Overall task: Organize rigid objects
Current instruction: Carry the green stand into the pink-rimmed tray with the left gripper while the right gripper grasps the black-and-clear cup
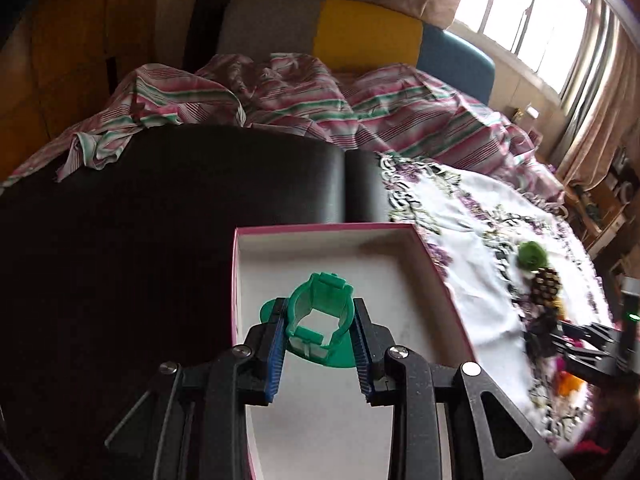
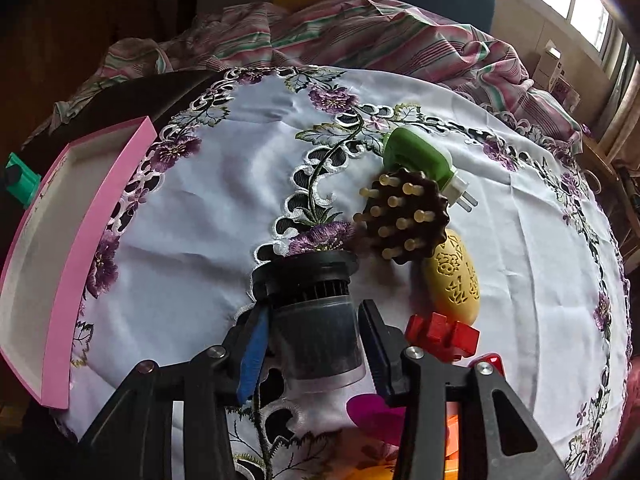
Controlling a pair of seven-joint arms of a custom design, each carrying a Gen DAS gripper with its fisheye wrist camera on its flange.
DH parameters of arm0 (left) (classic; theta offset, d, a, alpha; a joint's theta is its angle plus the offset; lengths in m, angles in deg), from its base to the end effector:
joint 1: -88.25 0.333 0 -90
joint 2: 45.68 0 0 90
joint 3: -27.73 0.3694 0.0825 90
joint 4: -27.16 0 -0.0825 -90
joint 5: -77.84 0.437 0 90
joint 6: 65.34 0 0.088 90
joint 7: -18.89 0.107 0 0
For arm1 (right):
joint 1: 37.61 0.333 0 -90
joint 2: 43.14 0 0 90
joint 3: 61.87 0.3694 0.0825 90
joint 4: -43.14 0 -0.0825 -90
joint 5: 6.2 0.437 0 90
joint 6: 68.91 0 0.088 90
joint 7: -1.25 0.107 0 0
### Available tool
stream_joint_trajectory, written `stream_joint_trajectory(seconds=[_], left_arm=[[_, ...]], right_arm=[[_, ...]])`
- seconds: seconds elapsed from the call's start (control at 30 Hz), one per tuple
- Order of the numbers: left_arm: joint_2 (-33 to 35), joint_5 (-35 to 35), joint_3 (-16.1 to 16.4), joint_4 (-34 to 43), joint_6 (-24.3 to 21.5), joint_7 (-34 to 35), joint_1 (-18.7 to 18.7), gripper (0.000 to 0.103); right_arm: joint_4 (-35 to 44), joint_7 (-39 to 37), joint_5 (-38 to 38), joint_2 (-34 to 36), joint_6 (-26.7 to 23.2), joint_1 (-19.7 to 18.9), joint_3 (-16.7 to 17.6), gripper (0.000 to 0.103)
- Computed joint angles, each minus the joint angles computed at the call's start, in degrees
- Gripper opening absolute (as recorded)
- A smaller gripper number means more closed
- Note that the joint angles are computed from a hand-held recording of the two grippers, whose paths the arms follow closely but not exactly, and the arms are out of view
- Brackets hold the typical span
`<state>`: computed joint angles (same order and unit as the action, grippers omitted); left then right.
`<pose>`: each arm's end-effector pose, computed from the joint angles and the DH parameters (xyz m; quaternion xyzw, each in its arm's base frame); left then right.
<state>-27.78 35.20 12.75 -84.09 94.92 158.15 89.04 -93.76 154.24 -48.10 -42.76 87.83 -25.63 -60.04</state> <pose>0.6943 -0.1289 0.3958 -0.5059 0.7901 -0.3303 0.1031 0.5312 0.1571 0.3585 -0.6021 0.7581 -0.2114 0.1345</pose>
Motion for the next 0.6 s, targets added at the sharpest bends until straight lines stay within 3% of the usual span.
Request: stream_joint_trajectory(seconds=[0.27,0.33,0.37,0.4,0.53,0.6], left_arm=[[6.93,13.19,4.53,6.92,2.99,-12.04,-4.9,0.031],[8.0,15.97,4.59,7.99,3.13,-13.77,-4.96,0.033],[8.24,18.05,5.52,8.2,3.14,-15.51,-5.7,0.039],[8.29,18.75,5.22,8.17,3.3,-16.16,-5.32,0.046],[6.31,15.94,1.24,5.75,4.58,-14.73,-1.08,0.054],[3.99,13.02,-0.68,2.57,7.39,-13.16,0.87,0.066]], right_arm=[[0.28,0.27,-0.91,0.1,-0.76,0.22,0.12,0.045],[0.37,0.38,-1.26,0.17,-0.99,0.29,0.16,0.045],[0.44,0.38,-1.42,0.21,-1.08,0.31,0.16,0.045],[0.43,0.57,-1.61,0.2,-1.17,0.37,0.18,0.045],[0.51,0.62,-1.64,0.25,-1.22,0.42,0.16,0.045],[0.58,0.74,-1.6,0.32,-1.17,0.43,0.15,0.045]])
